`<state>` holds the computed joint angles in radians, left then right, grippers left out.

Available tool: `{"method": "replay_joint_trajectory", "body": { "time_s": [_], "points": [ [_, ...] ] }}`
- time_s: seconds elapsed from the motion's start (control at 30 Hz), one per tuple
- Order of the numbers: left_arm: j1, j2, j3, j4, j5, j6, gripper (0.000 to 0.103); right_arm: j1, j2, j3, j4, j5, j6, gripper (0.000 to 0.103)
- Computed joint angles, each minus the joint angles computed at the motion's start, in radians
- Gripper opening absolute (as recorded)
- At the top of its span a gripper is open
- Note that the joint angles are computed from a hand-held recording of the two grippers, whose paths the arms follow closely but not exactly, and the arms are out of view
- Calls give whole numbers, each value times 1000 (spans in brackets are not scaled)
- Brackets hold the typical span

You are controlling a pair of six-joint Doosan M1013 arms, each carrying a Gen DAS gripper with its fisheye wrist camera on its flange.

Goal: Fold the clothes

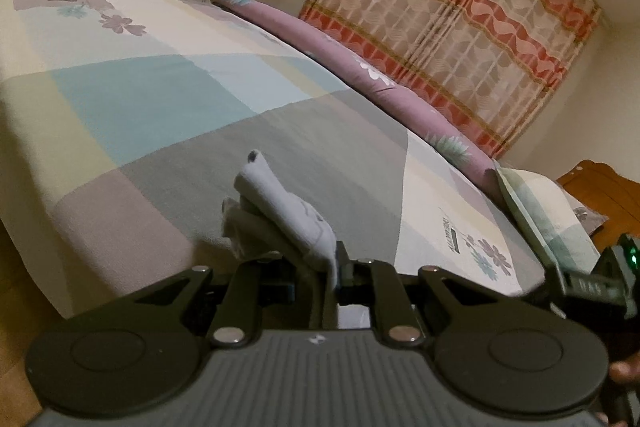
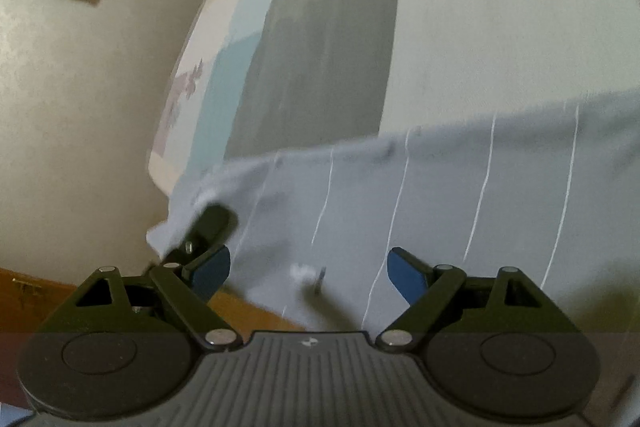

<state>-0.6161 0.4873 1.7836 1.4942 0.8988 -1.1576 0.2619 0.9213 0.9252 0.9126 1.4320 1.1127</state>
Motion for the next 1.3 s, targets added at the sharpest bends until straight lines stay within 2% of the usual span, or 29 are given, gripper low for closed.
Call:
{"method": "replay_joint_trajectory", "body": {
  "time_s": [0.1, 0.17, 0.33, 0.53, 0.77, 1.07, 1.3],
  "points": [
    [-4, -3, -3, -3, 4, 16, 14, 5, 0, 5, -12, 49, -9, 91],
    [-7, -5, -6, -2, 7, 27, 14, 0, -4, 12, -14, 53, -22, 91],
    [-11, -11, -20, 10, 3, 84, 14, -40, -24, 18, 28, -18, -44, 91],
    [-16, -13, -50, 36, -14, 144, 14, -103, -41, -1, -2, -151, -75, 91],
    [-17, -5, -103, 57, -69, 227, 14, -178, -56, 24, 46, -211, -51, 92],
    [-14, 33, -199, 36, -158, 390, 14, -222, -83, 97, 126, -262, -33, 92],
    [-8, 86, -284, -48, -249, 542, 14, -241, -95, 123, 163, -302, -36, 92]
  ]
}}
